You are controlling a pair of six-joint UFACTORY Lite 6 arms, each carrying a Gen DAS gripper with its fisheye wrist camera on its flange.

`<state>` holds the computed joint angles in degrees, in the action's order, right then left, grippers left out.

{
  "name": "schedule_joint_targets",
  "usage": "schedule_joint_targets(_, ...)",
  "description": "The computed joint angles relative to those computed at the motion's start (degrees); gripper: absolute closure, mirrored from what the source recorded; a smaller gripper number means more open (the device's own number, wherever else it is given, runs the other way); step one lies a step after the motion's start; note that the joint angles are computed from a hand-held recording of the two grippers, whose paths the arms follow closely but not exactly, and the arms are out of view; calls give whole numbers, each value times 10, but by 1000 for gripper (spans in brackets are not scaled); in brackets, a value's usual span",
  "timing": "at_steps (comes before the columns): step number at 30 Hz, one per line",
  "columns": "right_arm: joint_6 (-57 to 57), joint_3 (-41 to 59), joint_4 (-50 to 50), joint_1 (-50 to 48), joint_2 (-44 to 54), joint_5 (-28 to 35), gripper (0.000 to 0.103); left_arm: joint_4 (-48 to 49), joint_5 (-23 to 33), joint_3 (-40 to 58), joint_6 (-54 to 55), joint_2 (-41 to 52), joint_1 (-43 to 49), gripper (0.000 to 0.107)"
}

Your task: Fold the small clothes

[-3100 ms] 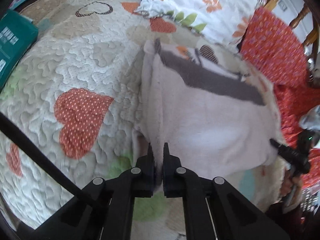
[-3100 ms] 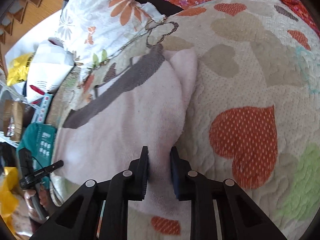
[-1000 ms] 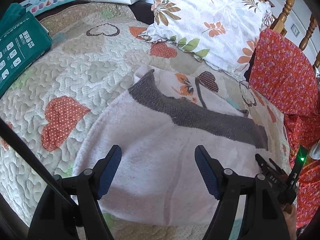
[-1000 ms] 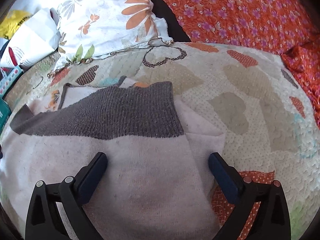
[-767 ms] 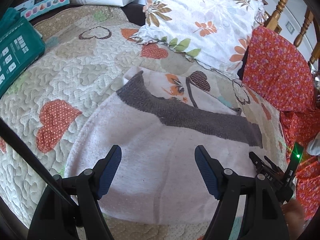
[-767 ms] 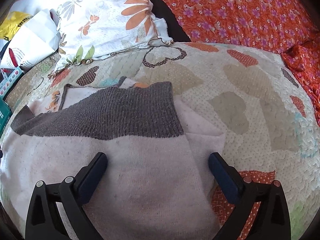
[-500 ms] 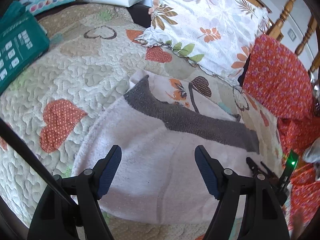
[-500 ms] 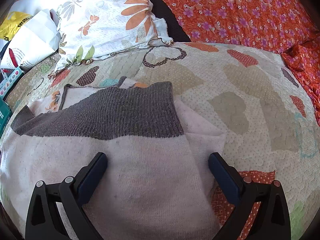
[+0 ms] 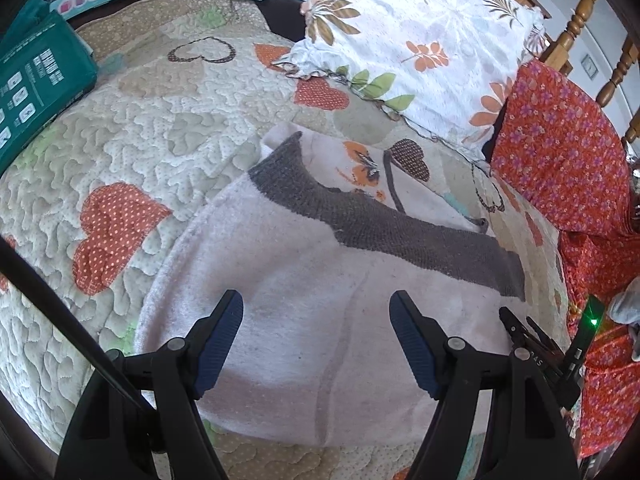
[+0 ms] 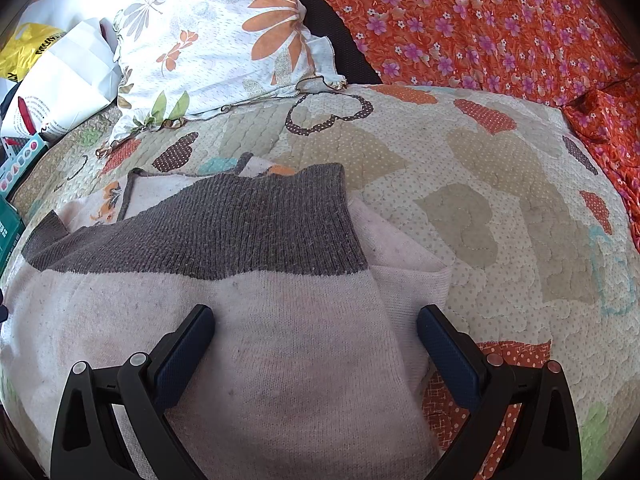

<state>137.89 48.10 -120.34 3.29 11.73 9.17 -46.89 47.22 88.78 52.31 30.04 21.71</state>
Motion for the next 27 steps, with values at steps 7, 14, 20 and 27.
schedule_joint_targets(7,-1,0,1,0,0,0,0,12,-17,-13,18,-10,-11,32)
schedule_joint_targets(14,3,0,-3,0,0,1,0,19,5,8,2,12,-6,32)
schedule_joint_targets(20,4,0,-5,0,1,1,0,28,-15,-11,8,4,-15,32)
schedule_joint_targets(27,4,0,-4,0,1,1,0,20,-2,6,-1,25,-5,32)
